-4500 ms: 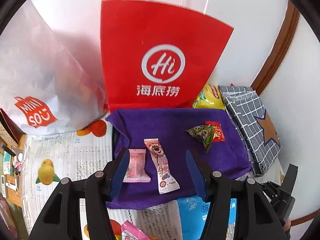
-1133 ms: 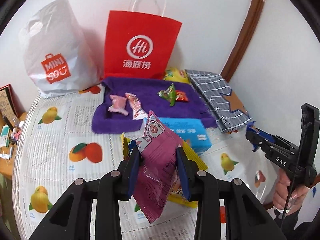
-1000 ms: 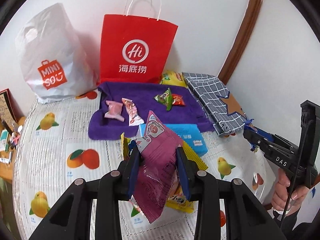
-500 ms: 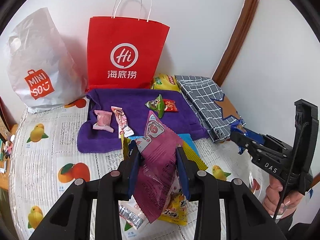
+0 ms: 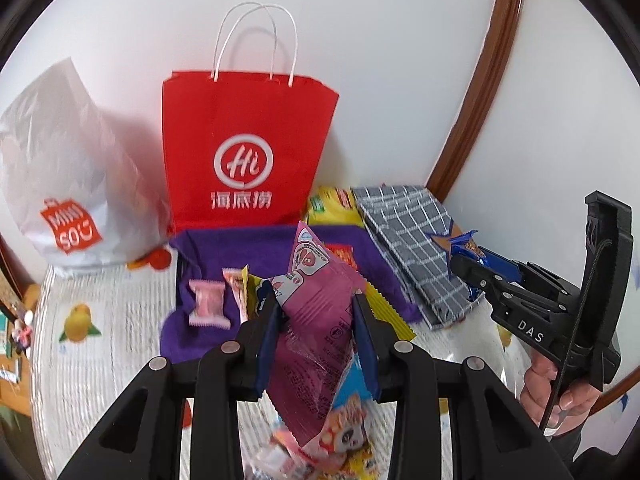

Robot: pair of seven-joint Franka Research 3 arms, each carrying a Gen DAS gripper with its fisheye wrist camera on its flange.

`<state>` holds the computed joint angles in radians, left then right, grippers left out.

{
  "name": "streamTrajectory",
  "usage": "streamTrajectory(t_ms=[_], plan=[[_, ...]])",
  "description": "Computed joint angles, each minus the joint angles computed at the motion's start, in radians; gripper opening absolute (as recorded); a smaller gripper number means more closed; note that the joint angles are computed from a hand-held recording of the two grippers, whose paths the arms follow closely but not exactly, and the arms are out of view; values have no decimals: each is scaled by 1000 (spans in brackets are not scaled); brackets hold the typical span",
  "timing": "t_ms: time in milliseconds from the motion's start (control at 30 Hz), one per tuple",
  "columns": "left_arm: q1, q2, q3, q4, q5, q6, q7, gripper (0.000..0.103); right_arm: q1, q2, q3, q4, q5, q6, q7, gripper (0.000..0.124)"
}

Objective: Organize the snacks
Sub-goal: 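Carry the blue snack bag and pink bag onto the purple towel, then open both tools to release the bags on the purple towel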

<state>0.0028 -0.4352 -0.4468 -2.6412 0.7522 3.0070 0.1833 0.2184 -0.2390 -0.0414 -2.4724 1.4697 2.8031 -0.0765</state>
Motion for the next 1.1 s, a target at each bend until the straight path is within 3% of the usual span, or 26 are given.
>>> streamTrajectory(t_ms=[267,467,567,633,700,767,800,1100], plan=[[70,88,25,80,57,35,16,34,5,124,28,151,64,21,-18,41],[119,195,54,156,127,72,-2,34,-4,236,56,267,37,28,32,41],[173,260,38,212,266,88,-106,34,-11,296,70,318,34,43,38,41],[216,304,12,254,438,50,-247,34,-15,344,79,347,-37,55,101,41],[221,353,27,268,466,44,-273,34,-17,383,92,366,-115,90,154,41],[177,395,90,253,284,59,-128,34,-31,417,107,384,-134,114,156,41],[174,409,112,245,255,78,-121,34,-38,429,110,390,-160,113,178,41],[90,402,240,218,282,77,-188,34,-97,502,149,415,-388,79,341,41]])
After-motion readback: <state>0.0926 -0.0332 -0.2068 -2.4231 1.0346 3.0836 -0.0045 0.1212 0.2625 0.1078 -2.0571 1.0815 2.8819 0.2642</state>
